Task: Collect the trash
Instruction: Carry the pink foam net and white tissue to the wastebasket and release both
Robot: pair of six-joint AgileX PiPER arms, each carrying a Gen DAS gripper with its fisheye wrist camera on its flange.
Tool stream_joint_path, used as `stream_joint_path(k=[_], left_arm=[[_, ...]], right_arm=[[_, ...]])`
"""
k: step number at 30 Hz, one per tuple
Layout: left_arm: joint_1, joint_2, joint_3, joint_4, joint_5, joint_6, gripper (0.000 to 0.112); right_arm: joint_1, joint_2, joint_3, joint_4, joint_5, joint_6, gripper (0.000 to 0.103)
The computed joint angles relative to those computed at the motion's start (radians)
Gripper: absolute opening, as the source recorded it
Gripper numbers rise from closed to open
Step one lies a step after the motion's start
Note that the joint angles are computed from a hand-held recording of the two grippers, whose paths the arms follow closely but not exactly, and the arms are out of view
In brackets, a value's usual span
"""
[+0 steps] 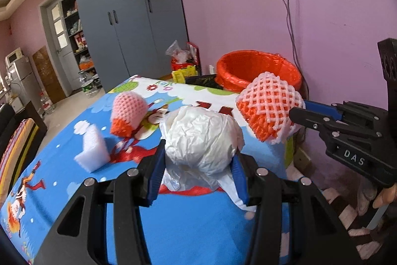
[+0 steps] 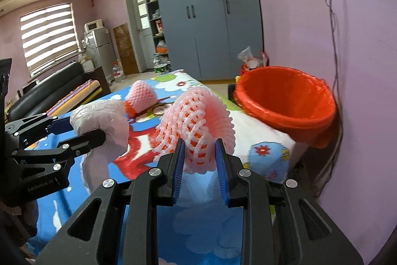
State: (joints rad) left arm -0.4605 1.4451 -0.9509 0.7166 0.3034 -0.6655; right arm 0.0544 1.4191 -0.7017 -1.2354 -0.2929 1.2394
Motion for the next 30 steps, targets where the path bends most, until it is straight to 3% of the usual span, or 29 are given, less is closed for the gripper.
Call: stream_joint_path(k=[4, 13, 19, 24, 30], left_arm=[[-0.025, 0.062, -0.063, -0.050, -0.010, 0.052, 0.047], [-0.066, 0.193, -0.217, -0.199, -0.016, 0.202, 0.047], [-0.057, 0.292, -0.376, -0.395, 0.006, 0.426, 0.047], [-0.044, 0.443, -0.634, -0.645, 0.093, 0.678, 0.047], [-0.042, 0.672, -1.025, -0.722, 0.247, 0.773, 0.048]], right_arm=[[-0.048, 0.013, -0.014, -0.081, -0.018, 0.059, 0.025], [-0.160, 0.039, -0.045, -0.079, -0.041, 0.044, 0.024], [-0.238, 0.091, -0.111, -0.075, -0.040, 0.046, 0.024], [-0.284, 0.166, -0.195, -0.088, -0.027, 0.059, 0.024], [-0.317, 0.302, -0.365, -0.217, -0.015, 0.203, 0.024]])
